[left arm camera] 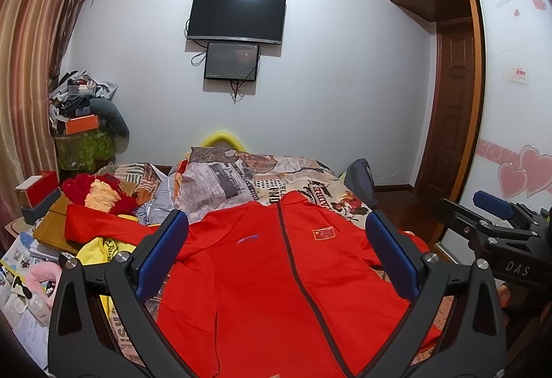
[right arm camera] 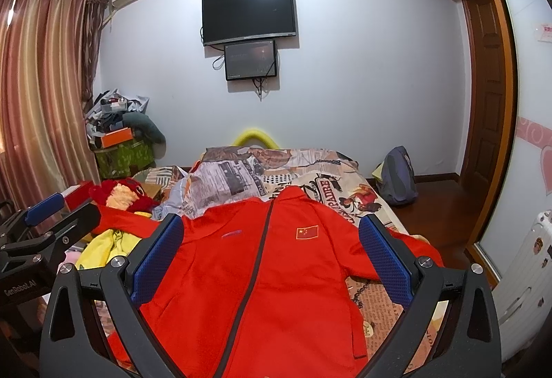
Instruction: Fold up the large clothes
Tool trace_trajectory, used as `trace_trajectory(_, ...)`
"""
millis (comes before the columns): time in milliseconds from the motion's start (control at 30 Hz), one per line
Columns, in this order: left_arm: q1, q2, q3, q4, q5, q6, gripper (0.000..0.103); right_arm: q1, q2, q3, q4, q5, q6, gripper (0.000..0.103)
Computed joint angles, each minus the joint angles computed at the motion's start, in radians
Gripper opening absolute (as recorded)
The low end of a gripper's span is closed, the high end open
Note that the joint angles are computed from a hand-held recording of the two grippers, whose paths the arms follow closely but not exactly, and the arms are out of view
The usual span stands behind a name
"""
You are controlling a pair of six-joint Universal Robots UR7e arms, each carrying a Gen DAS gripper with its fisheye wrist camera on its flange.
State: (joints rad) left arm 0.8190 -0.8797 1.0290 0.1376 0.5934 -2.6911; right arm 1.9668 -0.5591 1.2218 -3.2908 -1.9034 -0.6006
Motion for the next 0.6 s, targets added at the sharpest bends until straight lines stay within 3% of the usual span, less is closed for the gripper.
trace_trajectory(233, 0.051, 0.044, -0.118, 0.013, -0.008, 0.062, 0.103, -0.011, 0.061, -0.123, 0.076, 0.012, -0.019, 0.101)
trace_trajectory(433, 0.118, 0.095, -0.257, 0.031, 0.016, 0.108, 0.103, -0.022, 0.167, -0.333, 0.228, 0.022, -0.031, 0.101)
trace_trajectory(600, 0.185, 0.218, -0.523, 0.163, -0.005, 0.143, 0.103, -0.030, 0.286, -0.572, 0.421, 0.016, -0.035, 0.101)
